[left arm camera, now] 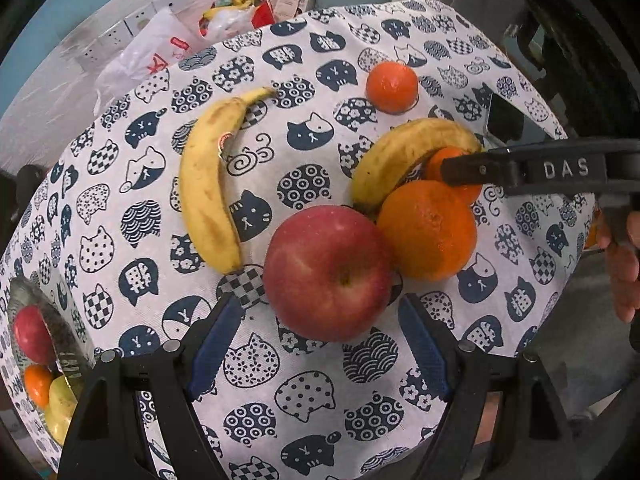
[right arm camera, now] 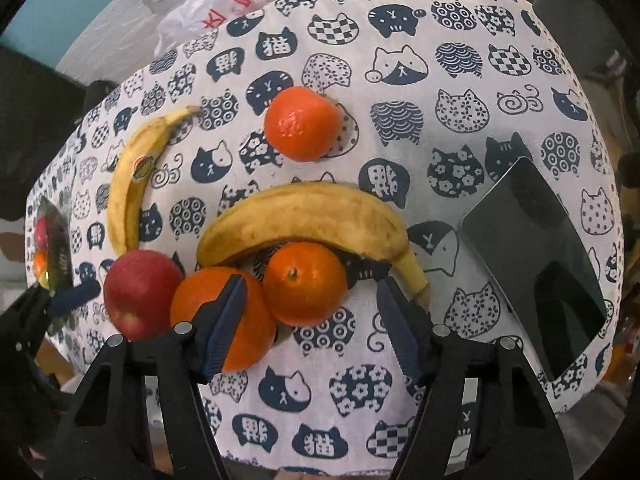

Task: Organize fruits
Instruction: 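Grasp the large red apple with the left tool while the right tool grasps a large orange, then lift the apple with the left tool while the right tool lifts the orange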

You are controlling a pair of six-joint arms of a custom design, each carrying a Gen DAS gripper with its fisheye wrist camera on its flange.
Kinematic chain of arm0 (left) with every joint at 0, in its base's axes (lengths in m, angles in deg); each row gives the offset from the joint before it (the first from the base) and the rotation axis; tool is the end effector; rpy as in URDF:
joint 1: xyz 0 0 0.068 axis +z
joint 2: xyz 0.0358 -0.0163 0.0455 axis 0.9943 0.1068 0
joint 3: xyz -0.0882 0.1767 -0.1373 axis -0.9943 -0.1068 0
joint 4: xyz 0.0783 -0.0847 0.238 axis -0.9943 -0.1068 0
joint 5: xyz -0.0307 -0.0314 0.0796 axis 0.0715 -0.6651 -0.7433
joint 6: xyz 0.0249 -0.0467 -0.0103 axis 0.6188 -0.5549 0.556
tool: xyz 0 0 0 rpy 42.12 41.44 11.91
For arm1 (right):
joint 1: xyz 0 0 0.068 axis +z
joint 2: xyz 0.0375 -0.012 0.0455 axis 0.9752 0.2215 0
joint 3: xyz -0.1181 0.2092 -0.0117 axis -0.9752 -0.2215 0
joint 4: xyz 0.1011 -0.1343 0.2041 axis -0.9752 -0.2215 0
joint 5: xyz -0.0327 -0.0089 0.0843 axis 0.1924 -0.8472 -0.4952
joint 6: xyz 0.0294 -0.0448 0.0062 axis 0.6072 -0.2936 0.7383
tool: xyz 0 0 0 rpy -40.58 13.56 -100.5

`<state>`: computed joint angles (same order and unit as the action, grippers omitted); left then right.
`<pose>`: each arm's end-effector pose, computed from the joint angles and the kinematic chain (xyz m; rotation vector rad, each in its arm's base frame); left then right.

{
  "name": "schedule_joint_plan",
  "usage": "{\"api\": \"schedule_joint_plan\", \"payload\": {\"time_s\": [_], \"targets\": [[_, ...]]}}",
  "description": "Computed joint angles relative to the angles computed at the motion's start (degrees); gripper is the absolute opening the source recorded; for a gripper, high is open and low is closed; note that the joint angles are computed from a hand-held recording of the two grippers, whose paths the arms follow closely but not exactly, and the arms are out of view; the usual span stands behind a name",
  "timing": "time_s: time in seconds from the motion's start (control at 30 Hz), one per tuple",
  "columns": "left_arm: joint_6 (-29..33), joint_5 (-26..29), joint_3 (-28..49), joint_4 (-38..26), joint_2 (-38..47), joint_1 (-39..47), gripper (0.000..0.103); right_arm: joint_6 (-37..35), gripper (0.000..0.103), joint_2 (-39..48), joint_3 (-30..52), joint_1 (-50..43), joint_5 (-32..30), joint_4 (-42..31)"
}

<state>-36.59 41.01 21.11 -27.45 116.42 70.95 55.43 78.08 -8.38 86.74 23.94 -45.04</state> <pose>0.2186 -0.0548 0.1182 1.0306 2.7773 -0.1560 0.2057 0.0395 0.0924 0.4392 2.8225 0.3400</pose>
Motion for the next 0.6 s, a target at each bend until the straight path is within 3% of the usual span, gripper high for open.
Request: {"api": "schedule_joint_plan", "payload": {"time_s": [0.43, 0.6], "targets": [[-2.28, -3.46, 0.21, 7.75, 7.47, -5.69, 0.086, 0.89, 0.059, 7.69, -0.17, -3.06, -4.90, 7.88], [-1.46, -4.04, 0.86, 10.11, 9.73, -6.87, 0.086, 0.38, 0.047, 8.34, -0.60, -4.50, -7.81, 9.52]]}}
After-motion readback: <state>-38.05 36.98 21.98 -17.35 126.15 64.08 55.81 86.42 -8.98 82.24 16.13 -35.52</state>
